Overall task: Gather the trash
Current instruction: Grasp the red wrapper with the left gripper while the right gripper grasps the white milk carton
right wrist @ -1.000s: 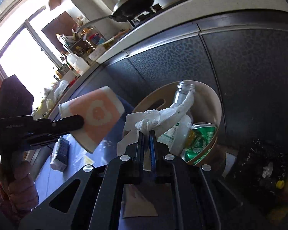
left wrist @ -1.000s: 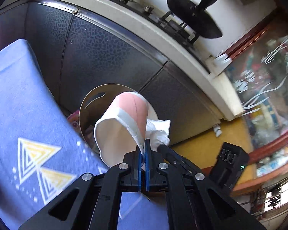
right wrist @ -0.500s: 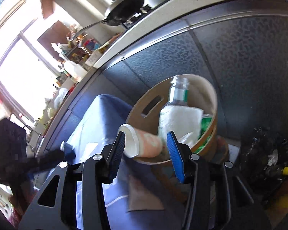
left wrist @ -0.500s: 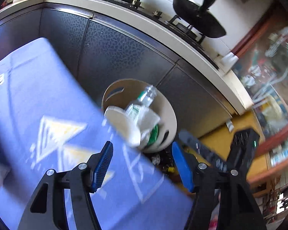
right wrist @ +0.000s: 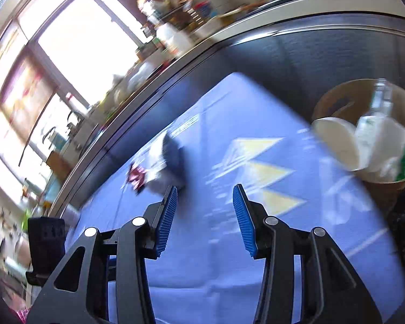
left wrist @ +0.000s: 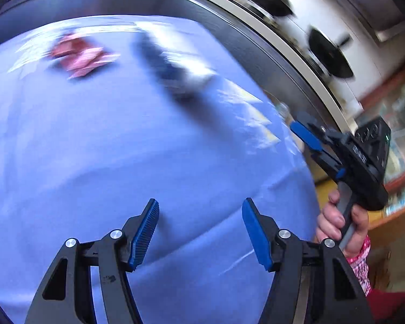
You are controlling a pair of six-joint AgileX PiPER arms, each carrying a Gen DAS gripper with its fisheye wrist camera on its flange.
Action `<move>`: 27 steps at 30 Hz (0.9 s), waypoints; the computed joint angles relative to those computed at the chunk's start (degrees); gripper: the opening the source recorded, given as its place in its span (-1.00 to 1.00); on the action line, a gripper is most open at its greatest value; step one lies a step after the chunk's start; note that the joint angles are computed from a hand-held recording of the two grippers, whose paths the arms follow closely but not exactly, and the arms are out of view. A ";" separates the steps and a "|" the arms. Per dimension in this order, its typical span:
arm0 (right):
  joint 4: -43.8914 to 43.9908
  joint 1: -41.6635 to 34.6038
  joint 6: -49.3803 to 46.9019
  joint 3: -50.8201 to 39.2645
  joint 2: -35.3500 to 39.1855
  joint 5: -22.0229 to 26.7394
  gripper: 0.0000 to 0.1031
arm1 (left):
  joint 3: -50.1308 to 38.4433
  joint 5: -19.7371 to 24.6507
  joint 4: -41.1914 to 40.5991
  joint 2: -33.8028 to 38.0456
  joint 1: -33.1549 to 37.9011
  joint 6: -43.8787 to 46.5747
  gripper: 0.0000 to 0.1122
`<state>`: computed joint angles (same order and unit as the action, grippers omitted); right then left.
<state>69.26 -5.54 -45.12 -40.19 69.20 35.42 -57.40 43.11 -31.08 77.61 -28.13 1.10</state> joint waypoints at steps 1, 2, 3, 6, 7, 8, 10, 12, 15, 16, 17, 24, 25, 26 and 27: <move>-1.40 5.64 2.35 -1.51 1.27 -2.74 -0.17 | 2.33 0.41 -1.35 -2.20 3.19 1.68 0.13; -3.18 10.45 4.83 -3.34 2.85 -4.93 -0.17 | 4.38 0.86 -2.64 -4.18 6.08 3.20 0.13; -5.60 15.27 7.78 -5.68 4.91 -7.04 -0.17 | 6.23 1.66 -4.19 -6.05 9.46 5.15 0.13; -17.08 26.69 18.71 -14.62 12.60 -11.77 -0.17 | 10.82 4.55 -8.74 -10.47 19.79 11.99 0.13; -21.72 29.30 23.07 -17.69 15.25 -12.75 -0.17 | 11.93 5.82 -10.67 -11.31 23.33 14.83 0.13; -25.83 31.07 26.83 -21.25 18.23 -12.90 -0.17 | 12.49 7.02 -12.18 -11.62 26.22 17.16 0.13; -35.71 33.64 36.08 -30.26 25.10 -12.12 -0.17 | 13.72 9.97 -14.17 -12.87 33.01 21.64 0.13; -47.17 35.36 45.81 -40.25 31.73 -8.82 -0.16 | 14.65 12.12 -16.17 -13.51 38.08 25.11 0.13; -63.66 38.01 57.31 -57.44 42.92 -2.22 0.02 | 15.87 15.03 -18.38 -14.16 44.61 29.12 0.13; -66.46 38.64 58.31 -63.17 46.94 -0.38 0.15 | 16.16 16.04 -18.93 -14.28 46.54 30.20 0.13; -66.99 38.72 57.88 -68.90 50.41 3.46 0.18 | 16.37 17.05 -19.45 -14.13 48.54 31.53 0.13; -51.57 36.30 50.01 -79.23 57.78 15.98 -0.23 | 16.79 22.11 -21.42 -14.11 56.85 36.35 0.13; -45.84 36.33 46.25 -73.50 54.81 14.06 -0.28 | 16.66 21.95 -21.47 -14.23 56.37 35.94 0.13; -40.12 36.37 41.28 -67.77 51.88 12.27 -0.29 | 16.60 21.88 -21.51 -14.13 56.21 35.97 0.13; -35.12 36.89 36.20 -62.05 48.59 11.13 -0.29 | 16.48 21.76 -21.65 -13.83 55.90 36.00 0.13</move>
